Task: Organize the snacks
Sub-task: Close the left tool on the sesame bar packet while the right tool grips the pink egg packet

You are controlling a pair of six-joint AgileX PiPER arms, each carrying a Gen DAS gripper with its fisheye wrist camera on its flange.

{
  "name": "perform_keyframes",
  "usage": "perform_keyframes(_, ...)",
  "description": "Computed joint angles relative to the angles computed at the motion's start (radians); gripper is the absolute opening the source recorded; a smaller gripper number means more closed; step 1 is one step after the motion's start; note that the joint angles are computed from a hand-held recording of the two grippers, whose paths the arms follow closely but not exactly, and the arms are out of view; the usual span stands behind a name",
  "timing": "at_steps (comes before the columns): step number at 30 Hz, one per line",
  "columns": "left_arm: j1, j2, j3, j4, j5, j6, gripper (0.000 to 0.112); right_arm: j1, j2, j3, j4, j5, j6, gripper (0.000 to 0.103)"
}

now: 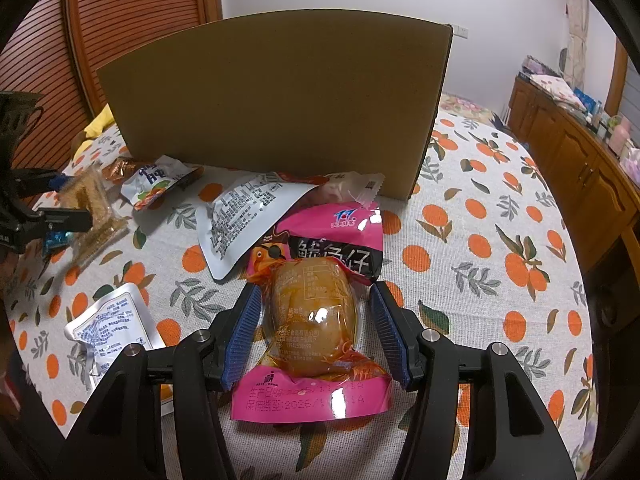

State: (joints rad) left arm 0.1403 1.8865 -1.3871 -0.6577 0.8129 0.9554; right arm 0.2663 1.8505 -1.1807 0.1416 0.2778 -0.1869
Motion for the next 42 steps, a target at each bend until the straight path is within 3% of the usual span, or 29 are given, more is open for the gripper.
perform_keyframes(7, -0.027, -0.027, 0.051, -0.017, -0.058, 0.035, 0.090, 0.000, 0.000, 0.000, 0.002, 0.000, -0.002, 0.059)
perform_keyframes(11, -0.015, -0.037, 0.066, -0.066, -0.050, 0.072, 0.078, 0.000, 0.000, 0.001, 0.001, 0.000, -0.001, 0.059)
perform_keyframes(18, -0.015, -0.081, 0.122, -0.084, -0.094, 0.097, 0.072, 0.000, 0.000, 0.001, 0.000, -0.001, 0.000, 0.059)
perform_keyframes(19, -0.015, -0.090, 0.132, -0.090, -0.101, 0.104, 0.070, 0.001, 0.000, 0.001, -0.003, -0.001, 0.004, 0.059)
perform_keyframes(20, -0.014, -0.100, 0.144, -0.101, -0.105, 0.109, 0.056, 0.001, 0.000, 0.001, -0.003, -0.001, 0.002, 0.059)
perform_keyframes(21, -0.006, -0.105, 0.148, -0.124, -0.097, 0.123, 0.051, 0.001, -0.001, 0.001, -0.002, -0.001, 0.002, 0.059)
perform_keyframes(30, 0.025, -0.163, 0.175, -0.206, -0.064, 0.163, 0.026, 0.000, -0.002, 0.004, 0.009, -0.005, -0.006, 0.054)
perform_keyframes(35, 0.015, -0.205, 0.202, -0.239, -0.070, 0.185, 0.019, -0.012, -0.018, 0.013, 0.072, -0.002, -0.052, 0.046)
perform_keyframes(42, -0.004, -0.255, 0.242, -0.269, -0.090, 0.210, 0.017, -0.012, -0.076, 0.080, 0.054, -0.029, -0.042, 0.044)
